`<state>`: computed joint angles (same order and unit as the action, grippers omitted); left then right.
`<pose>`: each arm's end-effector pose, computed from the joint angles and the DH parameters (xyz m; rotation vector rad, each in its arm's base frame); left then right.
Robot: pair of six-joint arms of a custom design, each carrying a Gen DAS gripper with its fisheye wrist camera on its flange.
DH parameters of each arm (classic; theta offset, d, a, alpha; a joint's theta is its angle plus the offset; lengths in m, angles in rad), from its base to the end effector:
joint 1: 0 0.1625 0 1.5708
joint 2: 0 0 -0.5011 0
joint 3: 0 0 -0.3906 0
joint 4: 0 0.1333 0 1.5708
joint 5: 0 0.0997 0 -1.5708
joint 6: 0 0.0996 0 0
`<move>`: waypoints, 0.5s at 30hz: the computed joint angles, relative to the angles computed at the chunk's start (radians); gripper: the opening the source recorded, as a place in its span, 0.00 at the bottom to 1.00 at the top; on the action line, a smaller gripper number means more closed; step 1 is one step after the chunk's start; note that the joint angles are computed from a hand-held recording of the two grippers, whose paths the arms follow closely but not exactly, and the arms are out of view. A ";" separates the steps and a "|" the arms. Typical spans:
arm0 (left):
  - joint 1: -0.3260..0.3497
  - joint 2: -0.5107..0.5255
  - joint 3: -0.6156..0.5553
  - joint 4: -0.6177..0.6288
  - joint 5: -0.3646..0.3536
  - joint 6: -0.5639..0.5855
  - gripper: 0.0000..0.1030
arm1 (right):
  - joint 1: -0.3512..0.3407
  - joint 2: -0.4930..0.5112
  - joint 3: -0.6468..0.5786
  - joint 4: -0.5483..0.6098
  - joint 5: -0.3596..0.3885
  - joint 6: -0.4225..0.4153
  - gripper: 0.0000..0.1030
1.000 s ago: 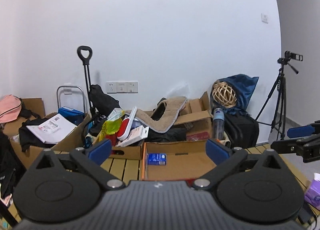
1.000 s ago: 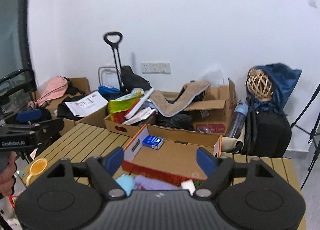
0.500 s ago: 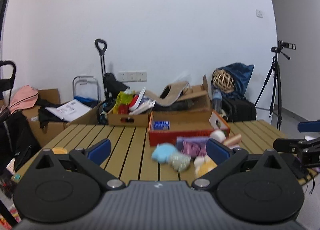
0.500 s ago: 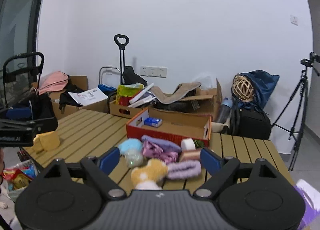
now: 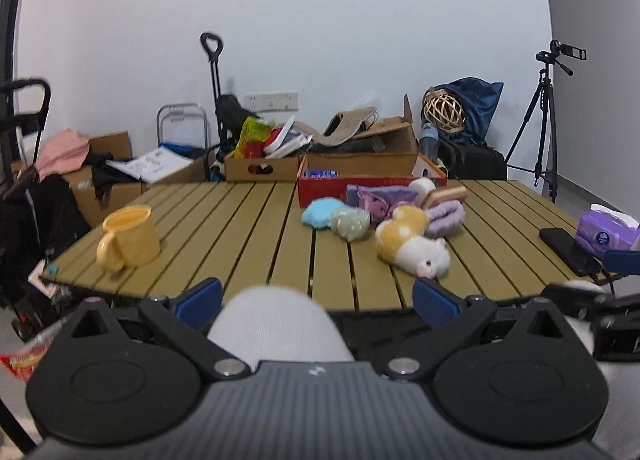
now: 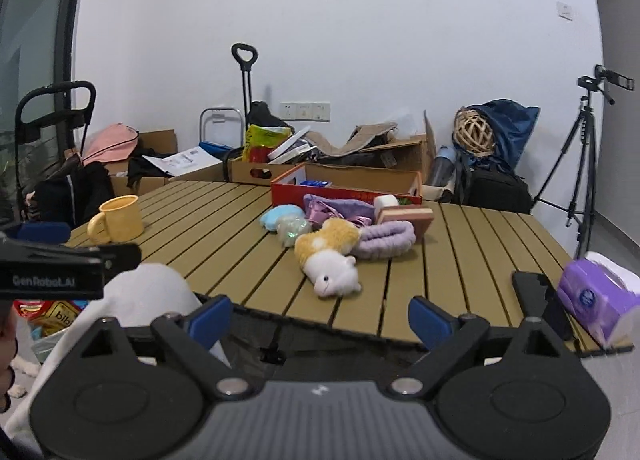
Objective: Organize soft objects
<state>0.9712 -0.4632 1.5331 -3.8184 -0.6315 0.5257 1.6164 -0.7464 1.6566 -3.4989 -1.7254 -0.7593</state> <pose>-0.2346 -0.7219 0.1134 0.4721 1.9647 -1.3131 0.1517 -0.7375 0.2275 0.8417 -2.2411 1.1857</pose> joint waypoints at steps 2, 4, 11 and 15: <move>-0.004 -0.015 0.039 0.010 -0.008 -0.035 1.00 | -0.009 -0.018 0.036 -0.032 0.028 0.035 0.92; -0.008 -0.017 0.059 -0.009 -0.009 -0.029 1.00 | -0.012 -0.027 0.060 -0.066 0.047 0.056 0.92; -0.015 -0.017 0.071 -0.038 -0.014 -0.020 1.00 | 0.000 -0.025 0.066 -0.099 0.042 0.020 0.92; -0.012 -0.020 0.067 -0.018 -0.013 -0.031 1.00 | -0.001 -0.026 0.059 -0.079 0.037 0.035 0.92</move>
